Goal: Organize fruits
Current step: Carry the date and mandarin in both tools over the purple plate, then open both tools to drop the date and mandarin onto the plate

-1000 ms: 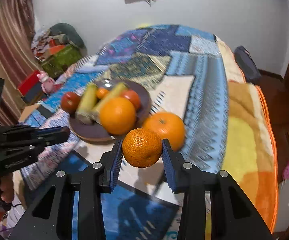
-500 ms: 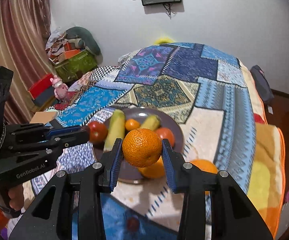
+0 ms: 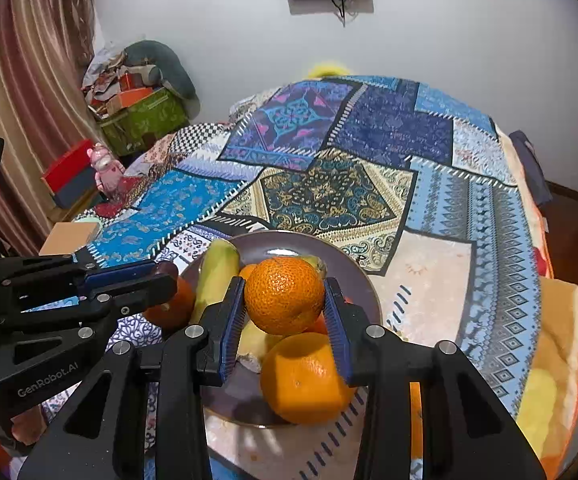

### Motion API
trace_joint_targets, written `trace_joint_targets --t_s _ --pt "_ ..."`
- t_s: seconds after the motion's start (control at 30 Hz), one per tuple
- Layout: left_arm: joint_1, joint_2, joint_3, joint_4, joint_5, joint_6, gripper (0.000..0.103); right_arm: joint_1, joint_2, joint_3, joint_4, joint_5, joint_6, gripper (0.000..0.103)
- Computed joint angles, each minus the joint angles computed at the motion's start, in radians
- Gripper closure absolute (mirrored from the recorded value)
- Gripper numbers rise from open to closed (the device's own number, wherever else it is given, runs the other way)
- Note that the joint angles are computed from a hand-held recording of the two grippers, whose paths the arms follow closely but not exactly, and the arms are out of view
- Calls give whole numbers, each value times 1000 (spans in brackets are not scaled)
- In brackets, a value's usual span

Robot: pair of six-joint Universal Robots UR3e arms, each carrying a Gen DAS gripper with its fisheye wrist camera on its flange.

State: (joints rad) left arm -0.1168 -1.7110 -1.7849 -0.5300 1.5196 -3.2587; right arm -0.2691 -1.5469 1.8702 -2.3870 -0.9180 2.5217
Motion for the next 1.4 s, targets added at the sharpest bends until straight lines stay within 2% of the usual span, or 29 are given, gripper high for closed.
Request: trace_joint_targets --t_s 0.23,0.7,0.97,1.1,1.4 --pt "14 -81 45 11 -9 3 89 47 88 -47 -28 -60 7 67" --pt "16 -178 113 5 -27 12 89 65 149 -65 -30 -80 -22 66" --pt "28 -162 98 -10 -64 8 88 43 115 -58 5 -63 -39 65" --pt "10 -141 88 -12 -37 11 87 15 74 -34 12 -46 -53 61" --pt "4 -31 42 -11 -22 7 80 -151 -66 11 116 41 -134 56"
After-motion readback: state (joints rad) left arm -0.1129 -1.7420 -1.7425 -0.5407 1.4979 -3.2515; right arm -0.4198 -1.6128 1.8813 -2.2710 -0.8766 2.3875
